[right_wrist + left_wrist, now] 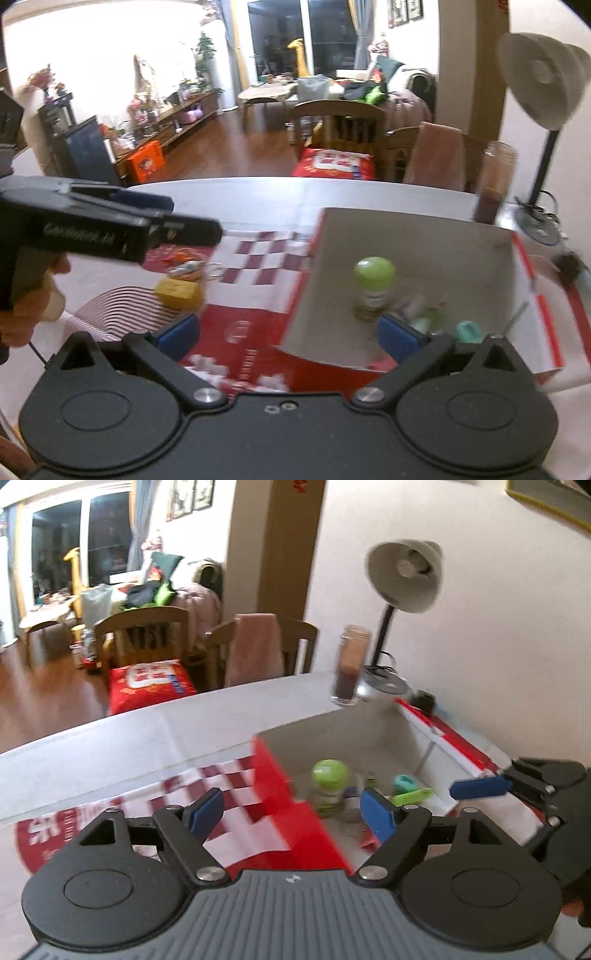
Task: Organize rigid objects
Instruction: 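Move the left tool to the red figurine while the right approaches the yellow box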
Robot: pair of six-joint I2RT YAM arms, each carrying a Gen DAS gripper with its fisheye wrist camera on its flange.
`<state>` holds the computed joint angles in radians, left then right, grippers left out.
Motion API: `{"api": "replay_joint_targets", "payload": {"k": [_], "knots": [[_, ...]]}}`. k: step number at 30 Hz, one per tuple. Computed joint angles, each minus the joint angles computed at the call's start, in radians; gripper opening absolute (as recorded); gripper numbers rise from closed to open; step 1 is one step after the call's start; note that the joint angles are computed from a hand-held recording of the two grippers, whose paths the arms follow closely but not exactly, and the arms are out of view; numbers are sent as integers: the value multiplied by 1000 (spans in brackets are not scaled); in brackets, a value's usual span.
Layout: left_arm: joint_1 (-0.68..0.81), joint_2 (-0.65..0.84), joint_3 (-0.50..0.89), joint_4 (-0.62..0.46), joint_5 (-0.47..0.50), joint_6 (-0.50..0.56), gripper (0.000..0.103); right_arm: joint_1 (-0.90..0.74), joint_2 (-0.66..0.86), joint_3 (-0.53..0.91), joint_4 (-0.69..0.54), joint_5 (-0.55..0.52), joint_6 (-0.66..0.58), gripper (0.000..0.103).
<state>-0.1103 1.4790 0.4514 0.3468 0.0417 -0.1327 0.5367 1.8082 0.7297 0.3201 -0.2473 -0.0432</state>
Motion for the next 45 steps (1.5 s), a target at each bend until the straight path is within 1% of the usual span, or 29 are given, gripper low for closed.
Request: {"api": "replay_joint_targets", "payload": {"k": [4,5,9,12,16,20,24,28,32,38,41,45], "knots": [[149,-55,-66,23,76,58,81,99,26,6,43,61,71,103],[200,-62,-77,26,107,80,81,122,38,14,47,80,88,103],[373,-44,-101,37,211,144,82,211,82,45,59,151,165,103],[486,6,-96,54,269,193,82,273,127,84,54,198,209,103],[627,97,-66,58,340,273,83,340,194,142,62,237,231,103],[712,207,-33,109,366,325,83,395,269,209,72,259,220,103],[762,309,-5,156,384,382,83,438,371,325,40,293,225,103],[794,395,28,156,430,437,83,459,473,438,-1,315,226,103],[781,496,67,184,432,481,83,474,568,551,-48,346,214,103],[763,623,133,232,424,498,83,477,678,696,-105,382,194,101],[745,666,156,281,416,509,82,474,716,753,-127,378,195,101],[732,714,189,319,410,483,82,472,765,826,-164,389,210,97]]}}
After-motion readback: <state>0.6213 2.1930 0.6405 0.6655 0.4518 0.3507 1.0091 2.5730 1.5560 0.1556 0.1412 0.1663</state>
